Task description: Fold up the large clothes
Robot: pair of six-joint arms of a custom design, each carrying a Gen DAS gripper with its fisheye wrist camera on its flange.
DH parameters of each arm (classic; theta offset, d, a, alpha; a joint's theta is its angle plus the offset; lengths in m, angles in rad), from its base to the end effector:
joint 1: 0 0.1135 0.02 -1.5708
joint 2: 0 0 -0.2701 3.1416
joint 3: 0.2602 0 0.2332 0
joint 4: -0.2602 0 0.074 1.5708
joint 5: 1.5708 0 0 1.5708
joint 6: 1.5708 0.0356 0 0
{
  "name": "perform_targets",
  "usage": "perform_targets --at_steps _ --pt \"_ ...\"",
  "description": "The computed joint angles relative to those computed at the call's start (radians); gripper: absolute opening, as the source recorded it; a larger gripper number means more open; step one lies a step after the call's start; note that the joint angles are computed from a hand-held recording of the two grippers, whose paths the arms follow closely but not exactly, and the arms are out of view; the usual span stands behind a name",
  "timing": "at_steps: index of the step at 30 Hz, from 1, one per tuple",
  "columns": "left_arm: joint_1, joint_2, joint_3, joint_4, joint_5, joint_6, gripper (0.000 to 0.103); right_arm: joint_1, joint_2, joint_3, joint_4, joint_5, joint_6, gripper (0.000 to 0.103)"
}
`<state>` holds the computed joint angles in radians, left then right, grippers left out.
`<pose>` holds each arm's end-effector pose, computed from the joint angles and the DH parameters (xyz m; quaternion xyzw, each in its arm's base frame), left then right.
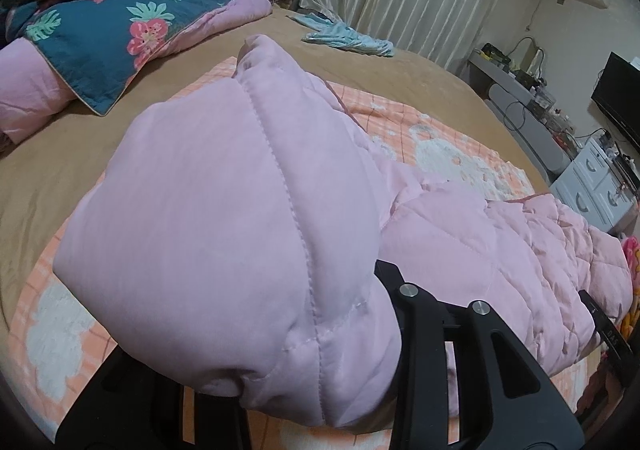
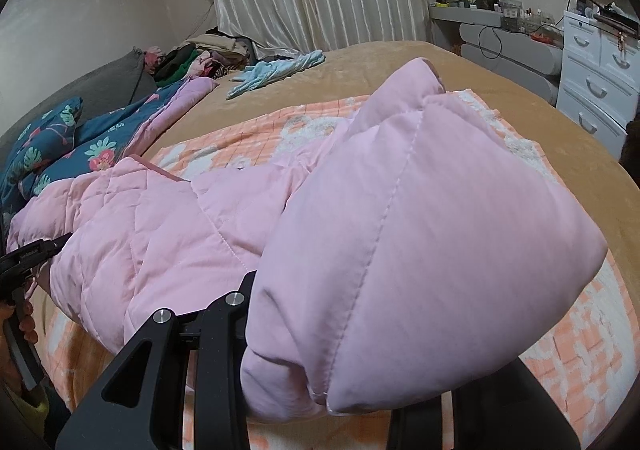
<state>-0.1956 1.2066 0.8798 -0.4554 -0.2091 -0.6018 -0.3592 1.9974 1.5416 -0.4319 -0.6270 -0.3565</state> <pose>0.2307 -0.0382 0.2737 -0.2245 0.8913 -0.0595 0.3895 0.4056 -0.1300 0.2343 -0.1021 0.8965 0.1606 0.4002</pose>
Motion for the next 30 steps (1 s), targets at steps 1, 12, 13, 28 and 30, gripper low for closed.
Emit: perform_targets --at_steps 1,12,13,28,30 --pt "-0.006 -0.011 -0.008 -0.004 -0.003 -0.002 0.027 -0.004 -0.009 -0.013 0.002 -0.003 -0.004 0.031" --pt "-0.047 -0.095 -0.089 -0.013 -0.028 -0.021 0.029 -0.026 -0.061 -0.114 0.036 -0.015 -0.024 0.031" --pt "-0.053 -0.100 -0.097 -0.012 -0.032 -0.024 0.029 -0.031 -0.068 -0.131 0.043 -0.018 -0.027 0.031" --pt "-0.065 -0.109 -0.216 0.061 -0.038 -0.058 0.034 -0.052 -0.021 -0.176 0.061 -0.014 -0.008 0.033" --pt "-0.066 -0.107 -0.225 0.066 -0.041 -0.055 0.035 -0.052 -0.013 -0.175 0.061 -0.010 -0.008 0.034"
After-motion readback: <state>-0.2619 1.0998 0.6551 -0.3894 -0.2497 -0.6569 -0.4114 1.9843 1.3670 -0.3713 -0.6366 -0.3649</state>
